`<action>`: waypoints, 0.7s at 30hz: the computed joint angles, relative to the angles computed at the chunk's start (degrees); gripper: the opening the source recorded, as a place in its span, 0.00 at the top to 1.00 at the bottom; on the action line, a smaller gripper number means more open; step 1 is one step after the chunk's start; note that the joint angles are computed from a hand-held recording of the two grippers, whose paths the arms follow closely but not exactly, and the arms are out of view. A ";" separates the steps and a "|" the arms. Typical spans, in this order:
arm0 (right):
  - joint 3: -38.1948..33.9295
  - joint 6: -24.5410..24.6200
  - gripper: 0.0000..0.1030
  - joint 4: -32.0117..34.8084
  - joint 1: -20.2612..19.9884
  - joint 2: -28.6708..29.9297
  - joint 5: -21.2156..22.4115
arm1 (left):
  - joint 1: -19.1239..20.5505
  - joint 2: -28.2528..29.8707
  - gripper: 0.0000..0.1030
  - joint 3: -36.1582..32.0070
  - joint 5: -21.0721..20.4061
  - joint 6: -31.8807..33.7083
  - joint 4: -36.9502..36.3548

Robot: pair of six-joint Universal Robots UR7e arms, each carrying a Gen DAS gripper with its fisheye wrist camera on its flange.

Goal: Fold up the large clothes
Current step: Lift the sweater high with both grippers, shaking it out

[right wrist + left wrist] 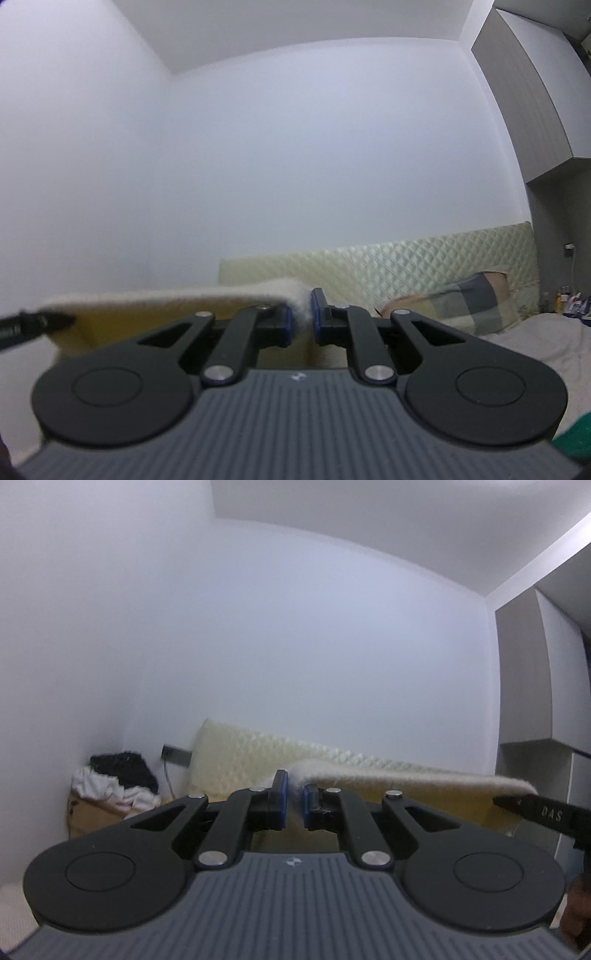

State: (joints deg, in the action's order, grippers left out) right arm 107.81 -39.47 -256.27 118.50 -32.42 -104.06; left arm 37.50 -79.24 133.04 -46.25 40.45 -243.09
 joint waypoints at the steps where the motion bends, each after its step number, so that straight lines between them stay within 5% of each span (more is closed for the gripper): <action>1: -0.56 -0.11 0.88 1.02 0.58 -0.61 0.08 | -0.73 -0.69 0.91 -0.70 0.20 0.54 0.72; 12: -8.00 -4.41 0.88 10.99 7.50 -6.13 1.16 | -9.42 -8.03 0.91 -11.59 1.55 6.40 11.22; 21: -17.07 -7.82 0.89 20.33 11.56 -10.26 3.74 | -16.12 -5.71 0.91 -26.42 0.78 13.80 18.44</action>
State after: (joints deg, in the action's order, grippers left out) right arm 90.74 -47.30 -235.94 130.06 -42.67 -100.32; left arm 21.38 -84.95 106.63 -45.47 54.24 -224.65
